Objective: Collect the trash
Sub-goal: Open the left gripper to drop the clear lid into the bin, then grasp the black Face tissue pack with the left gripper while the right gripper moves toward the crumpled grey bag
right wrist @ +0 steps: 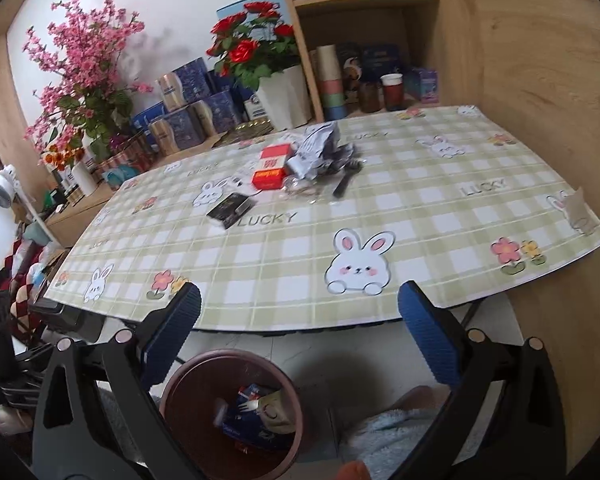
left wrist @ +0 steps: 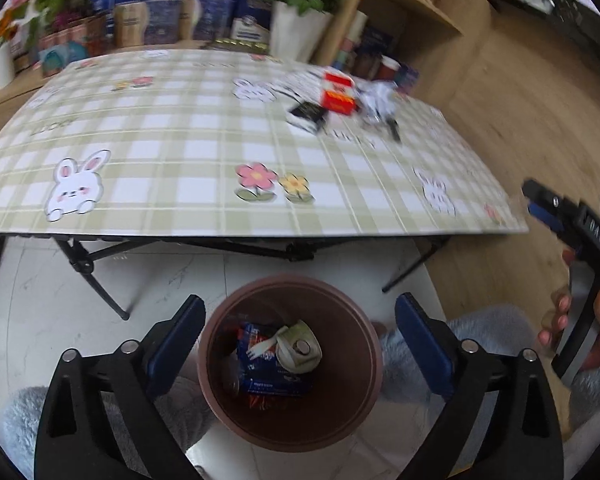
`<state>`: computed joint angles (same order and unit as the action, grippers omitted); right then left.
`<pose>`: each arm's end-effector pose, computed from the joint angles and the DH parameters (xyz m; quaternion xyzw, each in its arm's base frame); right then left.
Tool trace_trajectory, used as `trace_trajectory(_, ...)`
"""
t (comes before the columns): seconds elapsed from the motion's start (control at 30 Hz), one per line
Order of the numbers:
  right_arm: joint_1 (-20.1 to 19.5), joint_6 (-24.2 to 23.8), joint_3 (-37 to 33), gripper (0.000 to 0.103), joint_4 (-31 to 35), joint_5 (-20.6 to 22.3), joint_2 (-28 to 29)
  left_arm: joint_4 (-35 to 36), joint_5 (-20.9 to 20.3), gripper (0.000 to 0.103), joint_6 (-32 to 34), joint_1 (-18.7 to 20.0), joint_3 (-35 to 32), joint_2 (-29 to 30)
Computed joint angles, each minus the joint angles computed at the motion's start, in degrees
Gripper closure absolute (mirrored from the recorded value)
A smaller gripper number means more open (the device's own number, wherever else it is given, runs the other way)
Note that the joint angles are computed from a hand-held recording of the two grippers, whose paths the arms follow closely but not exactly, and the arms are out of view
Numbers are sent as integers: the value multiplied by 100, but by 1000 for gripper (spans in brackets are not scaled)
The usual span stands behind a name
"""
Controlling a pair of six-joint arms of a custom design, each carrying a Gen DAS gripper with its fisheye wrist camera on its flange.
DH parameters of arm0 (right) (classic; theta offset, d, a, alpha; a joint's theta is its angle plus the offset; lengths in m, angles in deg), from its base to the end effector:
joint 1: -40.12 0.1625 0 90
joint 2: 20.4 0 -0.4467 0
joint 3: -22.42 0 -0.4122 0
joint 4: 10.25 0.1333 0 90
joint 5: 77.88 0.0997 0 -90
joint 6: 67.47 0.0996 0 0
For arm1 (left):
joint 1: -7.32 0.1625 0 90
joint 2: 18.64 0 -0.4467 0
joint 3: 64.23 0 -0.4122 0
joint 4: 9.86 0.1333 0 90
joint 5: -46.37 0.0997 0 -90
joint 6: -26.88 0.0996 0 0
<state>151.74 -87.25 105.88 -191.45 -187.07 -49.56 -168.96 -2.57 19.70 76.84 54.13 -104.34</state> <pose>0.3760 -0.6758 0.0301 0.2813 -0.8936 0.3145 0.1531 0.0094 -0.5429 0.3843 -0.0059 0.8962 -0.3639 0.2535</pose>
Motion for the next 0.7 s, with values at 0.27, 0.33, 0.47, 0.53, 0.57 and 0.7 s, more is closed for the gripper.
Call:
trace_trajectory(0.27,28,-20,-37,6,-123,-43,39,-883,685,6,439,-201,166,-109)
trace_trajectory(0.33,37,-52,-44,6,-111,-42,51,-1116,812,6,575,-230,189,-118)
trace_trajectory(0.47,95,-181,-72,6,-141,-139,114,-1364,952,6,705,-245,212,-126)
trace_trajectory(0.53,105,-208,-86,6,-125,-153,137,-1392,982,6,727,-236,215,-124)
trace_trajectory(0.57,109,-214,-95,6,-116,-162,150,-1405,997,6,746,-231,220,-122)
trace_trajectory(0.7,106,-194,-141,6,-41,-200,201,-1413,990,6,799,-198,220,-95)
